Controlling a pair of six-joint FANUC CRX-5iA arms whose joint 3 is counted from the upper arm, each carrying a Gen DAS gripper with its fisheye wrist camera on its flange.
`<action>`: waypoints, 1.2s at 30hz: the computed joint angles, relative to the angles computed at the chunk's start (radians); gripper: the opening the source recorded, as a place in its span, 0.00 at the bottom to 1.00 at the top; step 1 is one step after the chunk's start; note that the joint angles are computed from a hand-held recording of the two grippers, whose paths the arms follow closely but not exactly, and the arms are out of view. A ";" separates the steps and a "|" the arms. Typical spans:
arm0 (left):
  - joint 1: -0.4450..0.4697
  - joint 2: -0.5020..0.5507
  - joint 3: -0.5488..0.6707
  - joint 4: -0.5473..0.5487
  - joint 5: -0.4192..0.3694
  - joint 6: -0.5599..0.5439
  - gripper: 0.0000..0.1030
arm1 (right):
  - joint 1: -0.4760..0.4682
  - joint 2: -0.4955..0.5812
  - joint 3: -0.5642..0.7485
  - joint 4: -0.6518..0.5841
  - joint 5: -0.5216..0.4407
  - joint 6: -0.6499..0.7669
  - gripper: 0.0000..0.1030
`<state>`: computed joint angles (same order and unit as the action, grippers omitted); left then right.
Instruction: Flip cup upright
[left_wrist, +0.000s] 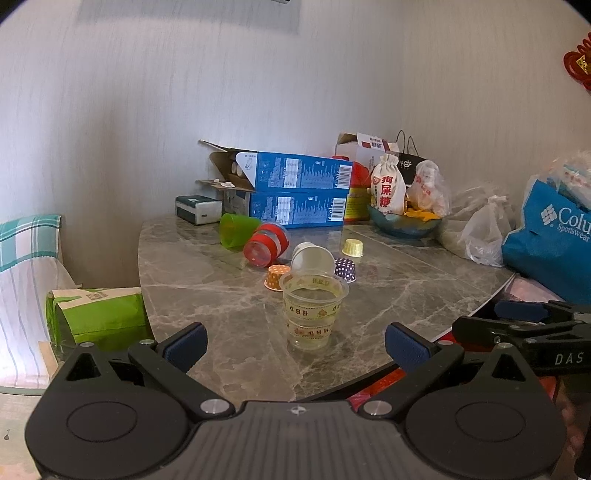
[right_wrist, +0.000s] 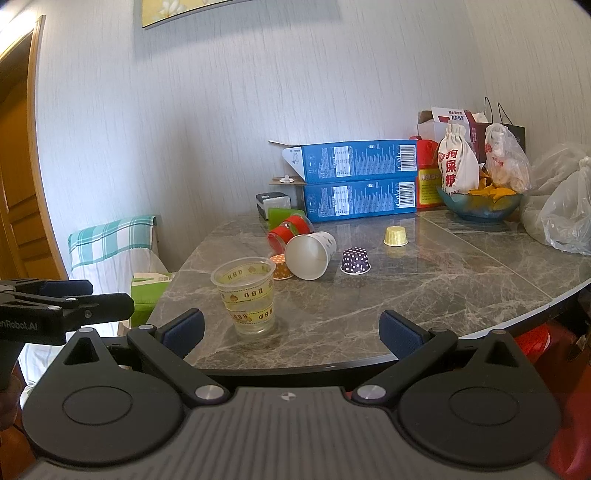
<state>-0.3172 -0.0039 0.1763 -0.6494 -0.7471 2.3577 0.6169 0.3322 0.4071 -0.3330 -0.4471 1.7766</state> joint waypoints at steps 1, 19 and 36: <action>0.001 0.000 -0.001 0.002 0.001 0.000 1.00 | 0.000 0.000 0.001 -0.001 -0.001 0.000 0.99; 0.002 0.005 0.001 0.014 0.005 -0.004 1.00 | 0.000 0.000 0.000 0.001 -0.003 -0.002 0.99; 0.002 0.005 -0.001 0.018 0.008 -0.005 1.00 | 0.006 -0.003 -0.007 0.016 0.003 -0.017 0.99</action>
<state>-0.3148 0.0013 0.1748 -0.6314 -0.7394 2.3532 0.6233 0.3294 0.4005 -0.3174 -0.4446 1.7592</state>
